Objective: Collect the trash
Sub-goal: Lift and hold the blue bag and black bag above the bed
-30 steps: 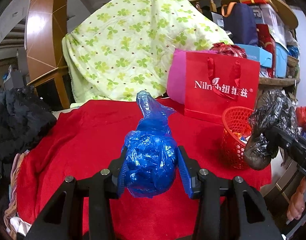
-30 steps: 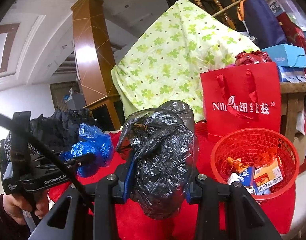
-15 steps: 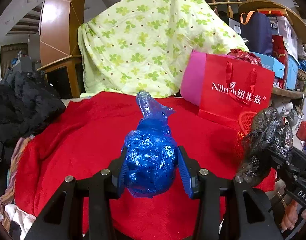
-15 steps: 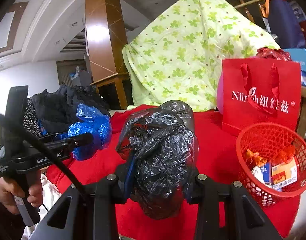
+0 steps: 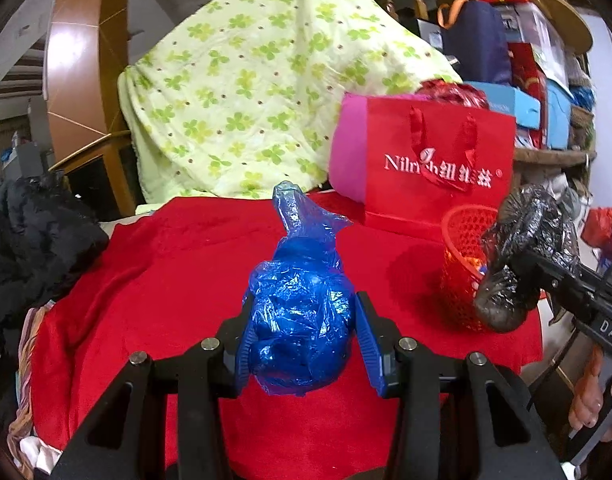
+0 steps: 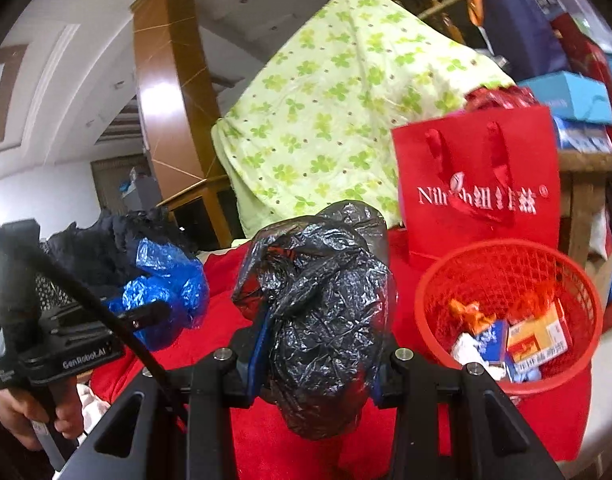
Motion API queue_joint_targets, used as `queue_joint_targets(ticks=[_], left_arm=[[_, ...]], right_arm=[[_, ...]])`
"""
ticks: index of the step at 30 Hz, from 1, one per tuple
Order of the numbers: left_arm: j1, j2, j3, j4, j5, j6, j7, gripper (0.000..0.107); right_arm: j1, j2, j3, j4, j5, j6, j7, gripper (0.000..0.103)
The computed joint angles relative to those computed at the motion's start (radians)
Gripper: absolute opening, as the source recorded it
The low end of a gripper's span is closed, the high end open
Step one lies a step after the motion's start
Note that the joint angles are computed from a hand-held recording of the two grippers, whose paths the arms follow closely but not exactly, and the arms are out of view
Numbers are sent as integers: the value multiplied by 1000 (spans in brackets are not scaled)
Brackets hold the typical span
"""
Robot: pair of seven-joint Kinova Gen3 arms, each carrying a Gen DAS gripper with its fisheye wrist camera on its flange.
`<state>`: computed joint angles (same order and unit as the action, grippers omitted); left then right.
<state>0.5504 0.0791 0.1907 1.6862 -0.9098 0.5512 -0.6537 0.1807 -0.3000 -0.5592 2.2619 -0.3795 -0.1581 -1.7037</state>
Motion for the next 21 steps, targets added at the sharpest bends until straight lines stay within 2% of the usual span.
queue_joint_targets(ticks=[5,11,14,18,21], left_arm=[[17,4,0,-17,-31,15,18,48],[6,-13,4,-8,-48,8,37,48],[-15,-20,4,2,-14,-7,16,48],[-45,-23,4,9,39,-20,-15,48],[-49,-30,-1,19,29,-24,6,48]], right_arm=[[-66,-12,79,21,17,-19,-25,41],[-65,-36,78,11,25,-17,-30,41],[-24,-28,22,-11,30,-1,-18,41],[82,-4,-99,-51,21,42,21,41],[121,0,-141,-64,24,54,14,41]])
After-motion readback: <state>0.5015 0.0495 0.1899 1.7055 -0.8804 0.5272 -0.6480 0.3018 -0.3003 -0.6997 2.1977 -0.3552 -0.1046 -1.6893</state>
